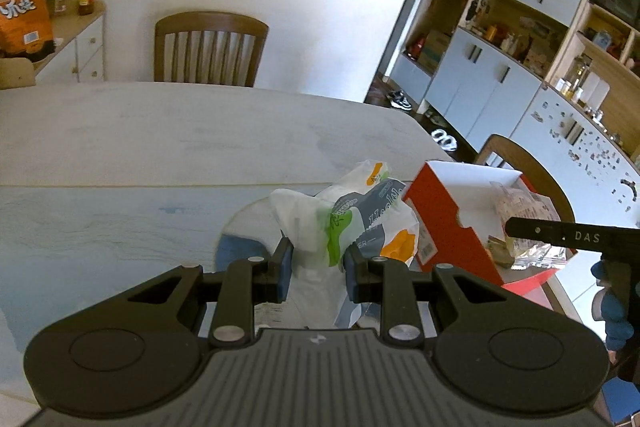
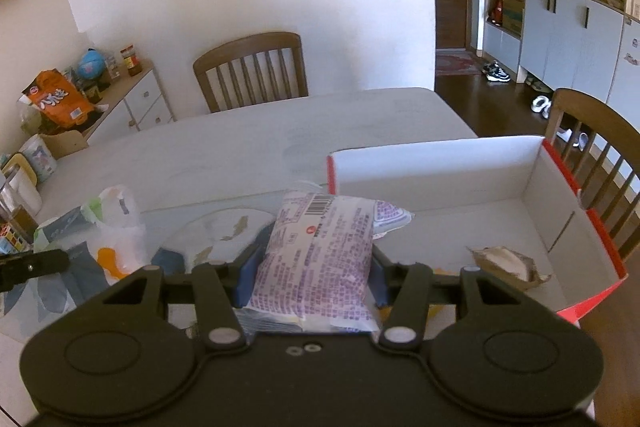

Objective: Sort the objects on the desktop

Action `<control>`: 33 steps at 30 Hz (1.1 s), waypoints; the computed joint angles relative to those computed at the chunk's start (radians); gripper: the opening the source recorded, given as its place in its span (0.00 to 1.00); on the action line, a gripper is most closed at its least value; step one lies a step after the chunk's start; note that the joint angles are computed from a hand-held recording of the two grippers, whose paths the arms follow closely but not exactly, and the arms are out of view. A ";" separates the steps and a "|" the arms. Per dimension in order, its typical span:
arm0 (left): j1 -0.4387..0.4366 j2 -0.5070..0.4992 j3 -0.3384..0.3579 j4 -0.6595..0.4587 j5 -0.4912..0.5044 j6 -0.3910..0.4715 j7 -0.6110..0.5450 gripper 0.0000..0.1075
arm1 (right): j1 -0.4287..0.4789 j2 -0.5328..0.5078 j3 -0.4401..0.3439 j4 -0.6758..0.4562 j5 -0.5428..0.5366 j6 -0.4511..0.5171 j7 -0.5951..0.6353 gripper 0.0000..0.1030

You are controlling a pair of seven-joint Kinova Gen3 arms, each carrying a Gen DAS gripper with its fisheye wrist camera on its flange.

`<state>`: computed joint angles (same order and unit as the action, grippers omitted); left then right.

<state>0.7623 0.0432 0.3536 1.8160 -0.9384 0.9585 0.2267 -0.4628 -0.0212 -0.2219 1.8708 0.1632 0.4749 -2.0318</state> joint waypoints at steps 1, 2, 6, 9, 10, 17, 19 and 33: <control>0.002 0.007 0.002 -0.008 -0.002 0.001 -0.003 0.23 | 0.003 -0.002 0.005 0.002 -0.010 -0.001 0.012 0.52; 0.004 0.014 0.002 -0.016 -0.003 0.001 -0.007 0.23 | 0.008 -0.003 0.010 0.003 -0.023 -0.002 0.027 0.52; 0.018 0.040 -0.010 -0.048 -0.008 -0.008 -0.024 0.23 | 0.025 -0.004 0.025 0.004 -0.061 0.002 0.084 0.52; 0.032 0.063 -0.025 -0.077 -0.010 -0.017 -0.046 0.23 | 0.041 -0.002 0.036 0.003 -0.092 0.004 0.127 0.52; 0.037 0.071 -0.030 -0.088 -0.011 -0.021 -0.053 0.23 | 0.046 -0.001 0.040 0.002 -0.106 0.005 0.146 0.52; 0.069 0.128 -0.077 -0.159 0.000 -0.051 -0.109 0.23 | 0.087 0.006 0.070 -0.001 -0.229 0.006 0.306 0.52; 0.077 0.148 -0.091 -0.186 0.008 -0.059 -0.134 0.23 | 0.101 0.008 0.079 -0.003 -0.260 0.009 0.347 0.52; 0.143 0.342 -0.207 -0.464 0.119 -0.093 -0.383 0.23 | 0.225 0.055 0.130 -0.031 -0.460 0.055 0.642 0.52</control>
